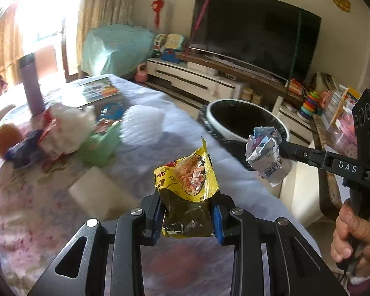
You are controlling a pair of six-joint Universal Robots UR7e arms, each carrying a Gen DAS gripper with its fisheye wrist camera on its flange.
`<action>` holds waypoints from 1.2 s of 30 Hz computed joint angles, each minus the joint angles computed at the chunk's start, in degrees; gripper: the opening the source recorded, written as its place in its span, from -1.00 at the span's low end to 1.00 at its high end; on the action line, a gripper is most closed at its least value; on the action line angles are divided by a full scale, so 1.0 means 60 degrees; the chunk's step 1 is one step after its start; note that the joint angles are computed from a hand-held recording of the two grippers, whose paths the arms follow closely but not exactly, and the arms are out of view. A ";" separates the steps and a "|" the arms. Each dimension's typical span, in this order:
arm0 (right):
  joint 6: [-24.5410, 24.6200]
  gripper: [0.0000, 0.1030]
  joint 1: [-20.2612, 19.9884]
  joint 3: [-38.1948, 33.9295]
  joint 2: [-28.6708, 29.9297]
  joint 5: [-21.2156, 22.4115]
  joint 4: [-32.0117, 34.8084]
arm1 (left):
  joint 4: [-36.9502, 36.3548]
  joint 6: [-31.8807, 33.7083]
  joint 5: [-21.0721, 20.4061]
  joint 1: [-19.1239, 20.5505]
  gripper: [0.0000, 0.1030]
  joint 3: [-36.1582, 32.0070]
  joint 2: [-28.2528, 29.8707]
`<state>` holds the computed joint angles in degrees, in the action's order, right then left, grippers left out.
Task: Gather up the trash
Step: 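Carry the yellow bag and crumpled paper in both grippers over the black bin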
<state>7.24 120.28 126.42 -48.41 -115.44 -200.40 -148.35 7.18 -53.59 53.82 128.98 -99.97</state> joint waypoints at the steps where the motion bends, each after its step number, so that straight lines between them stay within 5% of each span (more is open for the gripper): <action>1: -0.0025 -0.91 -0.0049 0.0026 -0.0072 -0.0033 -0.0026 | -0.0025 0.0047 -0.0043 0.0020 -0.40 -0.0075 0.0134; 15: -0.0410 -0.91 -0.0715 0.0303 -0.0884 -0.0336 -0.0225 | -0.0492 0.0872 -0.0722 0.0523 -0.40 -0.1513 0.2164; 36: -0.0939 -0.91 -0.1401 -0.0133 -0.1212 -0.0345 0.0313 | -0.0585 0.0933 -0.0979 0.0422 -0.40 -0.2936 0.4161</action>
